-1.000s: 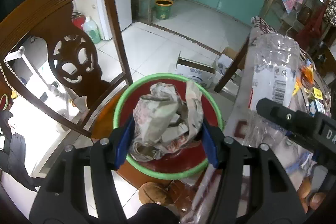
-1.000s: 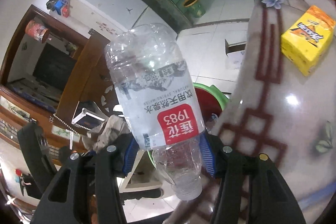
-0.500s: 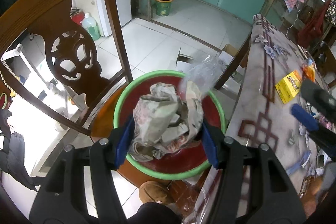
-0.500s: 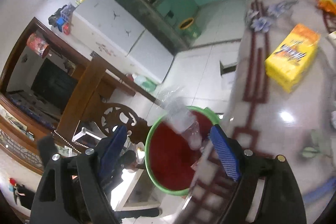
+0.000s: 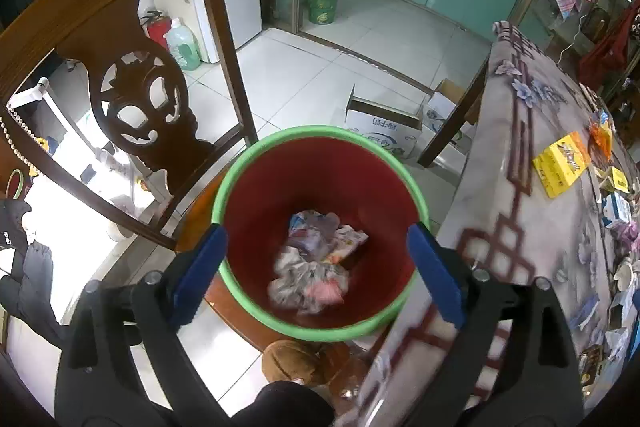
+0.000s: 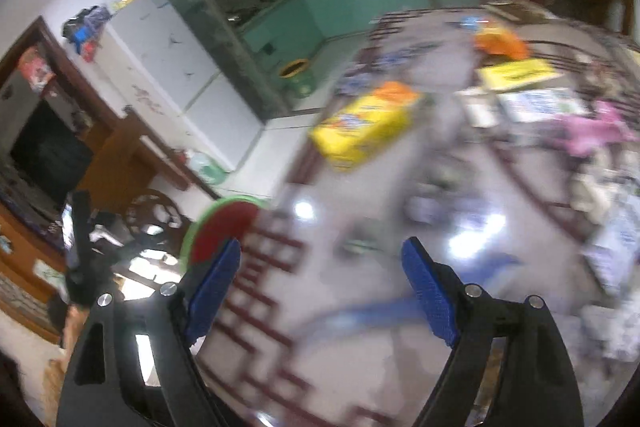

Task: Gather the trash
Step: 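Grasp the gold cigarette pack with the left gripper while the right grasps the white toothpaste box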

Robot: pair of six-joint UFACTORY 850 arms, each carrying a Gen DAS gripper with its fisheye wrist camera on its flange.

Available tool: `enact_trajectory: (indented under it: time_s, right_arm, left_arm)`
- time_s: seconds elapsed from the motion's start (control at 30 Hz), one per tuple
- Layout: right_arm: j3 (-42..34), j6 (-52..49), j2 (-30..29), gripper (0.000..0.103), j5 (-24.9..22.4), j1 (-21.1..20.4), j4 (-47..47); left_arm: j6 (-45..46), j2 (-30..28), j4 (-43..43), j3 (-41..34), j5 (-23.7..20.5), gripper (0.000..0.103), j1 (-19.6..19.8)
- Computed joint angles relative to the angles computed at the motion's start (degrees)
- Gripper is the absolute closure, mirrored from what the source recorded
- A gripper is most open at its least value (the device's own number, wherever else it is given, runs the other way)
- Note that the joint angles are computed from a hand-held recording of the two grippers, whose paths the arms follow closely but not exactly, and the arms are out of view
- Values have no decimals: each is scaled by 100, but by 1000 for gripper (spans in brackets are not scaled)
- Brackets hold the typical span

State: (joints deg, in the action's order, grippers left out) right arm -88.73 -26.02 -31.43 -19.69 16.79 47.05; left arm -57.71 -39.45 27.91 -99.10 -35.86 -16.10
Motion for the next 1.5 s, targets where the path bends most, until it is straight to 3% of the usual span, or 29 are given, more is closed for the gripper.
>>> enact_trajectory:
  time_s: [0.17, 0.27, 0.4, 0.53, 0.63, 0.7, 0.83, 0.93, 1.03, 1.17, 1.23, 1.37, 1.5]
  right_arm:
    - [780, 1168, 569, 21, 364, -424, -1472]
    - [1046, 1974, 784, 15, 531, -774, -2270]
    - [1001, 2289, 705, 14, 422, -1322, -2124]
    - [491, 2553, 200, 14, -102, -1641, -2062]
    - [87, 2954, -214, 14, -602, -1695, -2260]
    - [8, 2908, -332, 14, -699, -1645, -2231]
    - [-175, 3428, -547, 14, -774, -1423, -3201]
    - [-306, 3434, -699, 14, -890, -1377, -3230]
    - [-330, 3890, -715, 17, -804, -1312, -4006]
    - [-176, 3655, -610, 38, -595, -1410, -3567]
    - [-31, 3193, -516, 44, -398, -1498, -2897]
    - [63, 2990, -392, 47, -304, -1546, -2684]
    - [-42, 4218, -388, 44, -512, -1433, -4367]
  left_arm:
    - [-12, -86, -37, -245, 12, 11, -172]
    - [97, -150, -131, -450, 163, 11, -345]
    - [383, -370, -155, -911, 367, 10, -693]
    - [1160, -745, -492, -1555, 438, 9, -1055]
    - [1892, -1116, -940, -2168, 327, 9, -1288]
    - [2394, -1340, -1314, -2530, 204, 9, -1403]
    - [3520, -1629, -2265, -2989, -104, 6, -1621]
    - [3654, -1666, -1926, -2940, -307, 5, -1893]
    - [3819, -1646, -1874, -2747, -452, 5, -2053]
    - [4660, -1779, -2756, -2725, -876, 5, -2170]
    - [4755, -1823, -2589, -2735, -933, 5, -2260]
    - [4381, -1779, -2029, -2605, -715, 5, -2345]
    - [4040, -1973, -2018, -2904, -770, 6, -2278]
